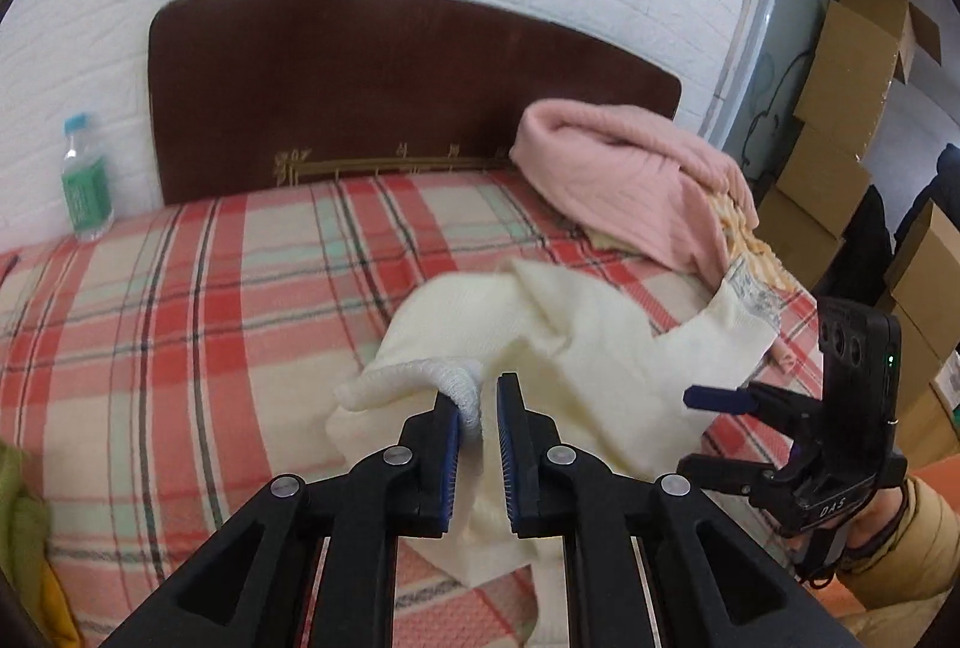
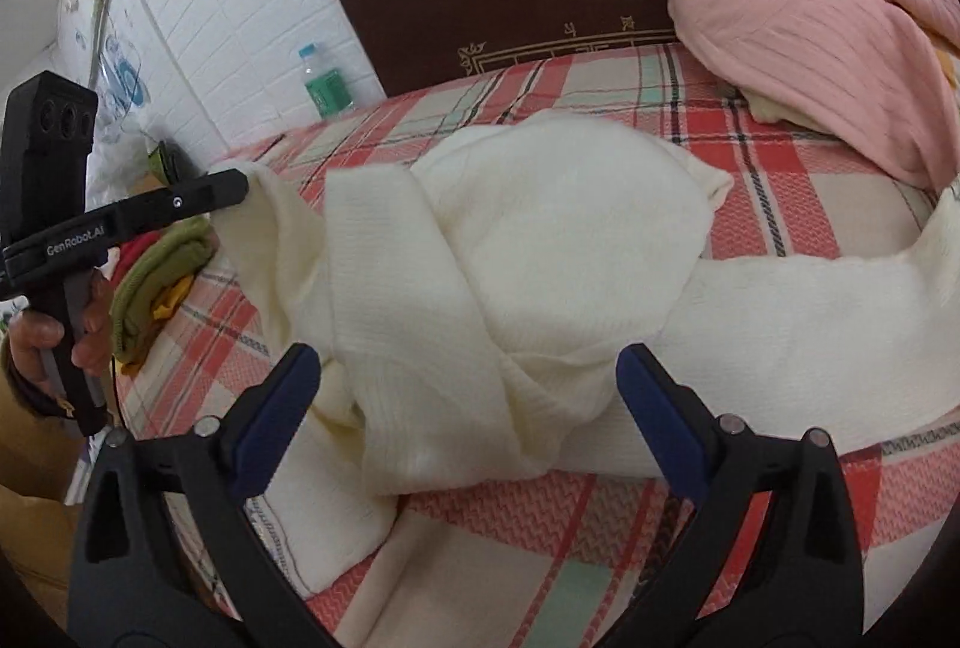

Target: Fold clothes

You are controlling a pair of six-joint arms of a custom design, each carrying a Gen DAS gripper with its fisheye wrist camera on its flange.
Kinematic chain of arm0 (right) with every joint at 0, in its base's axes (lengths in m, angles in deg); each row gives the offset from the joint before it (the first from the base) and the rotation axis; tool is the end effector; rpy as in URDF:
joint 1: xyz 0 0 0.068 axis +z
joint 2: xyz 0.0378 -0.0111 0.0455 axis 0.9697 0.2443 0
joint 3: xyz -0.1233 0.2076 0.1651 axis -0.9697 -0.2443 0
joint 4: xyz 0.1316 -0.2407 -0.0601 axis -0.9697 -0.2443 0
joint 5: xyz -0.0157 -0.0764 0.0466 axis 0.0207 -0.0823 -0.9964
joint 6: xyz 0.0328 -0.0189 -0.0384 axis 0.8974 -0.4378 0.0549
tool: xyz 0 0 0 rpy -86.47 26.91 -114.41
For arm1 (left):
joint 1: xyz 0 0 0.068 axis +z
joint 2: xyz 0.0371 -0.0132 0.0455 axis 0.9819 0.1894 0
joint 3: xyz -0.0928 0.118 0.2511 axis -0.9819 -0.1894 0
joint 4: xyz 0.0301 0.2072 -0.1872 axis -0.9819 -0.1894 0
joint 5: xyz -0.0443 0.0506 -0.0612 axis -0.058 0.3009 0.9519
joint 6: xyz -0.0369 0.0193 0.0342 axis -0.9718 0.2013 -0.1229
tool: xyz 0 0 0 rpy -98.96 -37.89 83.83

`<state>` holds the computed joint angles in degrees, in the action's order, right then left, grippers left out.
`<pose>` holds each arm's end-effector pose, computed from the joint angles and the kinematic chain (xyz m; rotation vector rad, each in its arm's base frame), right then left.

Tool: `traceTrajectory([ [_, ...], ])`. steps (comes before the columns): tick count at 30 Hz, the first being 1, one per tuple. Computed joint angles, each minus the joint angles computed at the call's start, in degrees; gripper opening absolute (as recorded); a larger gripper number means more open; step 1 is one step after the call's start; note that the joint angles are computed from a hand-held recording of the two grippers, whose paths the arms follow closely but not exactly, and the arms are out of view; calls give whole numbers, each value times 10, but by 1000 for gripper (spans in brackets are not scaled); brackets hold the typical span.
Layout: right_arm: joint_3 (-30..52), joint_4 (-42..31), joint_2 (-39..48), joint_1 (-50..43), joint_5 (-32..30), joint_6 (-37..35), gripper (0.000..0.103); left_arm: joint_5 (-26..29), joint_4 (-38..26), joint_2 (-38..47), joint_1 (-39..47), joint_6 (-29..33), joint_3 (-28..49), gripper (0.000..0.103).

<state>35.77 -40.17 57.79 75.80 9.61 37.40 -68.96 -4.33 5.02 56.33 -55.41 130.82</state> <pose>0.3146 0.0227 0.1569 -0.6977 2.2754 0.7164 0.2400 -0.0989 0.2530 0.0299 2.3028 -0.3373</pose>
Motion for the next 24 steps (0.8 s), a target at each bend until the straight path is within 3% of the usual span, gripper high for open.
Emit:
traceTrajectory([
  [3,-22,33,-10,36,41,-33,100,6,-1,-33,15,-5,-47,32],
  [5,-8,25,8,49,57,-40,93,19,-3,-57,29,-5,-70,45],
  [7,18,7,39,51,54,-40,63,29,-3,-74,43,-2,-90,54],
  [8,27,3,47,49,54,-38,55,30,-1,-78,47,0,-100,58],
  [9,35,-4,52,44,48,-35,35,35,0,-79,51,1,-106,60],
  [10,44,-13,52,33,34,-31,21,41,1,-80,55,2,-112,60],
  [15,62,-35,2,-20,-34,-3,18,60,18,-52,70,19,-127,63],
  [21,99,-48,-56,-61,-108,43,18,1,56,15,27,61,-107,61],
  [24,114,-53,-60,-69,-133,63,18,-41,53,63,9,86,-71,35],
])
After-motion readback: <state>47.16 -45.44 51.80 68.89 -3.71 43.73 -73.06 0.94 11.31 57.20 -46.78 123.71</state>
